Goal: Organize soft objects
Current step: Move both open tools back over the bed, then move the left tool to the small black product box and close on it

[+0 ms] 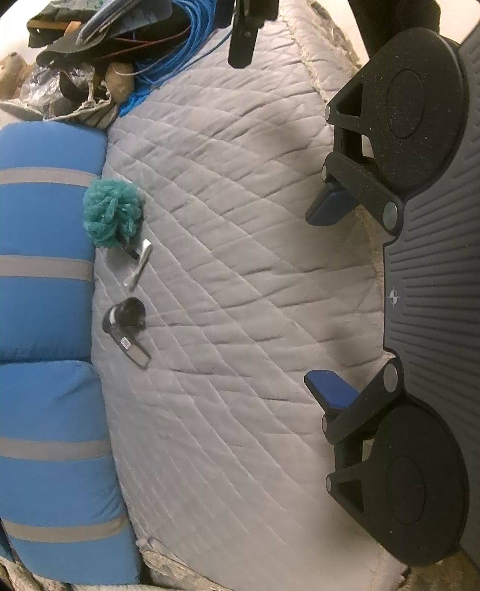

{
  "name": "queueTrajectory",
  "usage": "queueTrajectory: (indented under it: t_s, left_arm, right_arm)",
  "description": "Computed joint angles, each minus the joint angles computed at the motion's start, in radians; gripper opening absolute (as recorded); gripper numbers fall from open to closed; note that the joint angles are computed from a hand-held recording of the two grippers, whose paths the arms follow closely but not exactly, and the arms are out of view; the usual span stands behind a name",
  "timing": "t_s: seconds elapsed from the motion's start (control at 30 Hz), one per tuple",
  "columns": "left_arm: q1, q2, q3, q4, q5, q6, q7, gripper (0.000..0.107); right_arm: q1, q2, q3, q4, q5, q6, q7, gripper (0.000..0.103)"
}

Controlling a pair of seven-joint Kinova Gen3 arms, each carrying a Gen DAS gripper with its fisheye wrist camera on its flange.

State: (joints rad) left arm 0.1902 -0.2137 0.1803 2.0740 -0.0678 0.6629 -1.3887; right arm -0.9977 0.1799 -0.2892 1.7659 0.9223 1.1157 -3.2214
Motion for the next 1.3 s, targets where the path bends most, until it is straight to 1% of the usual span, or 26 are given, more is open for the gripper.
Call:
queueTrajectory:
  t_s: [0.1,0.17,0.37,0.53,0.7,0.8,0.97,1.23,1.3]
  left_arm:
    - [-0.007,0.017,0.017,0.002,-0.037,-0.043,0.012,0.086]
    - [-0.014,0.03,0.026,-0.003,-0.06,-0.056,0.036,0.086]
    - [-0.008,0.064,-0.011,-0.032,-0.036,-0.074,0.022,0.086]
    - [-0.004,0.083,-0.018,-0.052,-0.031,-0.088,0.009,0.086]
    - [-0.002,0.104,-0.012,-0.071,-0.057,-0.1,0.016,0.086]
    - [-0.004,0.115,0.003,-0.077,-0.112,-0.114,0.048,0.086]
    - [0.004,0.154,0.019,-0.095,-0.235,-0.136,0.113,0.086]
    - [0.039,0.216,-0.017,-0.143,-0.278,-0.141,0.107,0.086]
    - [0.044,0.223,-0.026,-0.146,-0.28,-0.156,0.103,0.086]
  right_arm:
    - [0.008,0.02,0.008,-0.015,0.004,-0.001,0.042,0.103]
    - [0.009,0.032,0.016,-0.023,0.009,-0.003,0.06,0.103]
    - [0.018,0.055,0.042,-0.046,0.024,-0.03,0.132,0.103]
    - [0.048,0.058,0.062,-0.055,0.006,-0.086,0.166,0.103]
    - [0.068,0.069,0.078,-0.074,-0.014,-0.127,0.217,0.103]
    - [0.083,0.075,0.086,-0.086,-0.034,-0.153,0.257,0.103]
    - [0.117,0.069,0.099,-0.088,-0.085,-0.235,0.334,0.103]
    - [0.145,0.092,0.129,-0.127,-0.158,-0.285,0.412,0.103]
    - [0.147,0.1,0.136,-0.139,-0.166,-0.288,0.435,0.103]
